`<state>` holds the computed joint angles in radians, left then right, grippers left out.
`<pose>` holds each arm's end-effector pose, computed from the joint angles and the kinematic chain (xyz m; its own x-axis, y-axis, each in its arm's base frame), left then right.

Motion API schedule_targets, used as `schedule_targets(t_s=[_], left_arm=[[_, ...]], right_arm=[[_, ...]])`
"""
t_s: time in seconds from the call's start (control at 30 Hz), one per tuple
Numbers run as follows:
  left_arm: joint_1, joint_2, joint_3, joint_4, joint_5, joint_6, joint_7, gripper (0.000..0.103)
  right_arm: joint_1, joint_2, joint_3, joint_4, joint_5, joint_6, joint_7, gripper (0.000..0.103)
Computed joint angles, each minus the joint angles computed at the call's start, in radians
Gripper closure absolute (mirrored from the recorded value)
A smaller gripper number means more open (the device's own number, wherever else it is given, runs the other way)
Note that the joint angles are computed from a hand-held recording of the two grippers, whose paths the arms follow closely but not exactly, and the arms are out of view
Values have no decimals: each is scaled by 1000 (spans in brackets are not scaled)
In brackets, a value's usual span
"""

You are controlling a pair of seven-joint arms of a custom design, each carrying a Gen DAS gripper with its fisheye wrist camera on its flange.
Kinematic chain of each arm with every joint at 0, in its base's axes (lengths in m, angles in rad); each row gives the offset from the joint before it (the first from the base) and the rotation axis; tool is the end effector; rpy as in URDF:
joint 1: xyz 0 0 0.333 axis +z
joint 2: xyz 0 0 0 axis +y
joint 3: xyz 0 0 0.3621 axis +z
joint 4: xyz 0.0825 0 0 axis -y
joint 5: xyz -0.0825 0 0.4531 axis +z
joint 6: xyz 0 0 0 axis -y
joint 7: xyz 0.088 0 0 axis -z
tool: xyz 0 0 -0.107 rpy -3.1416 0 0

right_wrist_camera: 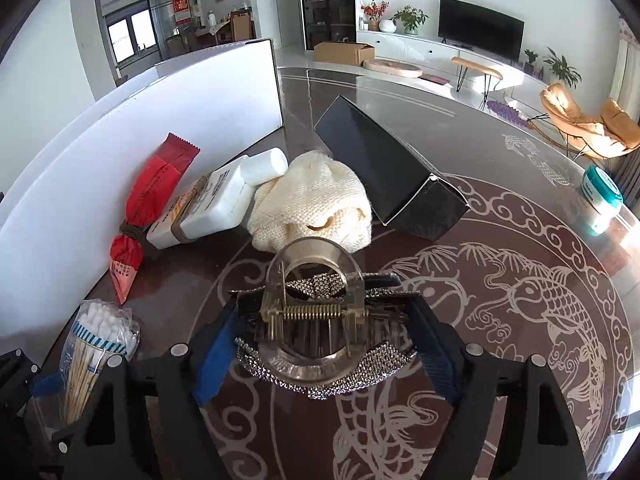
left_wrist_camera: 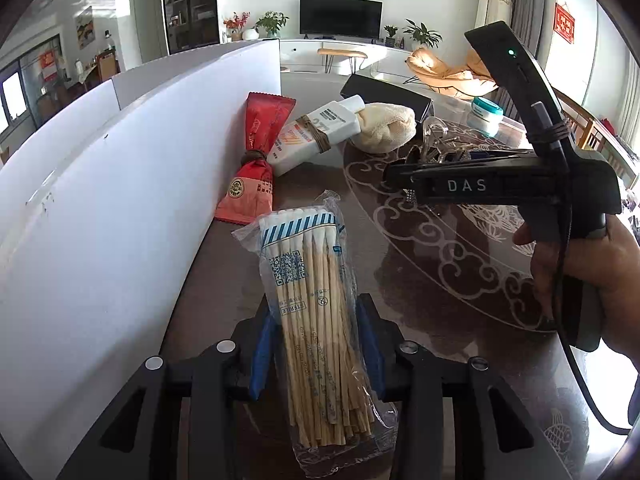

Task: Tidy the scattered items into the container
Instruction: 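Close the left gripper on the swab bag while the right gripper grasps and lifts the bow clip, then lift the swab bag with the left gripper while the right gripper carries the bow clip toward the cardboard box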

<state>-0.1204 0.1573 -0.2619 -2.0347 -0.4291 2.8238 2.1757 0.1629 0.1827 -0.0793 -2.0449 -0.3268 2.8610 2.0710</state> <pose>0.6464 -0.2302 0.4457 -0.5748 -0.8180 0.0205 -0.6415 0.4349 -0.6319 0.6845 0.0773 0.4264 -0.1159 -0.9929 -0.0275 -0.7857 0.1086 -0.6090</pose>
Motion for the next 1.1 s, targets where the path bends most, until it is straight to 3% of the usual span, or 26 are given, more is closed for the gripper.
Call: schedule_targets(t_s=[0.07, 0.17, 0.27, 0.33, 0.4, 0.43, 0.5, 0.53, 0.57, 0.6, 0.7, 0.77, 0.87, 0.97, 1.03, 1.1], left_arm=[[0, -2, 2, -2, 6, 1, 1, 62], [0, -2, 1, -4, 9, 1, 5, 62], [-3, 2, 2, 0, 17, 2, -1, 62], [-4, 2, 3, 0, 24, 4, -5, 62], [-5, 4, 3, 2, 31, 4, -9, 61], [-3, 3, 1, 2, 28, 2, -4, 58], [-2, 0, -1, -2, 28, -1, 7, 49], [-15, 1, 12, -4, 69, 5, -29, 35], [-28, 4, 28, -4, 115, 11, -77, 29], [-27, 7, 30, 1, 128, 7, -98, 23], [-10, 13, 17, 11, 104, -11, -88, 22], [-15, 15, 21, 12, 133, -12, -106, 15], [-10, 16, 17, 14, 130, -16, -109, 14], [-8, 16, 15, 13, 133, -16, -112, 13], [-8, 16, 15, 14, 134, -16, -113, 13], [-7, 15, 15, 13, 136, -17, -116, 12]], right_arm=[[-22, -43, 27, -60, 40, 21, -98, 23], [-69, -140, 82, -196, 227, 68, -378, 22], [-67, -253, 64, -336, 378, 95, -589, 22], [-76, -317, 40, -408, 398, 101, -618, 18], [-132, -363, 49, -456, 337, 80, -534, 2], [-154, -386, 51, -480, 321, 78, -492, 0], [-132, -439, 10, -539, 389, 108, -491, 0], [-129, -468, 3, -571, 416, 130, -471, 0], [-147, -496, 18, -598, 424, 142, -426, 0], [-183, -521, 53, -616, 414, 143, -361, 0], [-270, -579, 158, -656, 375, 146, -154, 0], [-306, -594, 218, -662, 351, 145, -36, 0], [-444, -569, 381, -611, 233, 98, 166, 0], [-627, -517, 572, -516, 23, 1, 392, 0], [-684, -474, 634, -454, -93, -69, 491, 0], [-695, -431, 654, -401, -172, -145, 533, 0]])
